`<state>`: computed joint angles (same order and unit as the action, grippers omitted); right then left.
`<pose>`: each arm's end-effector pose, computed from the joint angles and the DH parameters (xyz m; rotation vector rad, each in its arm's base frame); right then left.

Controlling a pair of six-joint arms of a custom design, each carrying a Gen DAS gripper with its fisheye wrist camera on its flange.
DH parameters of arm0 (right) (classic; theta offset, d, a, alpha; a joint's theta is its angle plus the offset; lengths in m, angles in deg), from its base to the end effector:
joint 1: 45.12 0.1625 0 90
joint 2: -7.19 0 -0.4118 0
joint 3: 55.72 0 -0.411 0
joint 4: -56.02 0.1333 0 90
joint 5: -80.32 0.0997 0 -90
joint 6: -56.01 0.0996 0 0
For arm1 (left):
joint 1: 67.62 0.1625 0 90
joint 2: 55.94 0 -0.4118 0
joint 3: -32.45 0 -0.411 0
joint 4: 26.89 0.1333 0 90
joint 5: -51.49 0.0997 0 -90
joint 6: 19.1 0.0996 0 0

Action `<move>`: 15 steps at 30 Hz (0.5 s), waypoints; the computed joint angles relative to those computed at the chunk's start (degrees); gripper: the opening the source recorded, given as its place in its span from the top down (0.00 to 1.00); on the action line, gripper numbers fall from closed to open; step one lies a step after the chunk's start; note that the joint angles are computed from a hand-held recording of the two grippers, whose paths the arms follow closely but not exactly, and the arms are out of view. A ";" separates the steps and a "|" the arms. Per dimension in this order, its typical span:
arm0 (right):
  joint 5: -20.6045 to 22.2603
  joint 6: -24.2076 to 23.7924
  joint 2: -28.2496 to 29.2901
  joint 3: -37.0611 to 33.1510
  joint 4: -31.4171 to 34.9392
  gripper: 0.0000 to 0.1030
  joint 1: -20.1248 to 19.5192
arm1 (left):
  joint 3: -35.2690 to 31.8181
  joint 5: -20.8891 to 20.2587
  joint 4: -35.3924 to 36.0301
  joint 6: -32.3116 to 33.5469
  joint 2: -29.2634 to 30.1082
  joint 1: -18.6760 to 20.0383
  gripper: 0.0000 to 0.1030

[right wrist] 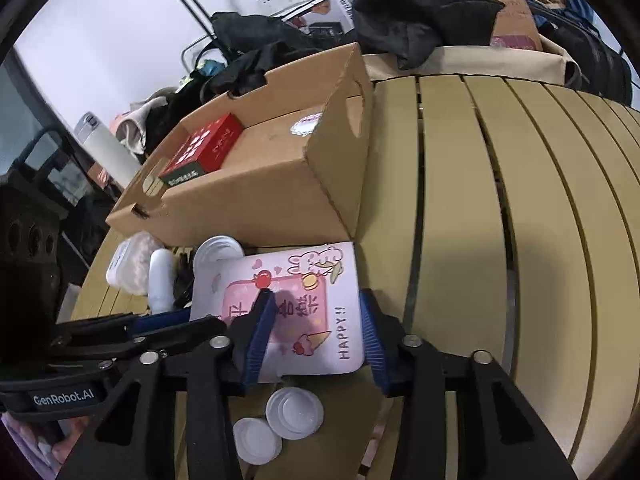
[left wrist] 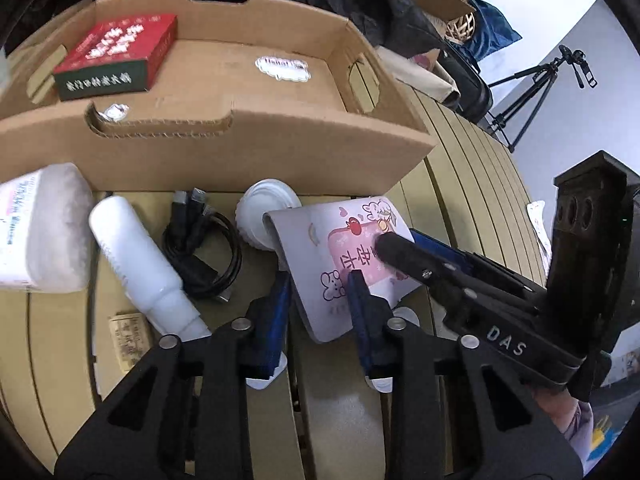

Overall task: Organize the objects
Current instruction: 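Grasp the pink card pack with the left tool, then carry the pink card pack into the cardboard tray and release it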

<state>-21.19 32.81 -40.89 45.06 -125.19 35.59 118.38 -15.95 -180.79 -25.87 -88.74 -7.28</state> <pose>0.0049 -0.6726 0.1277 0.2283 -2.6422 0.8141 -0.2013 -0.7000 -0.0150 0.5032 2.7502 -0.4246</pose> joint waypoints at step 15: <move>-3.96 2.78 -14.70 24.89 -17.18 0.93 11.69 | 30.92 -5.12 -13.94 -5.28 -26.23 -8.46 0.88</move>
<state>-25.15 35.59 -55.59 69.94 -142.37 47.28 149.30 -21.07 -194.73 -31.15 -114.97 -15.74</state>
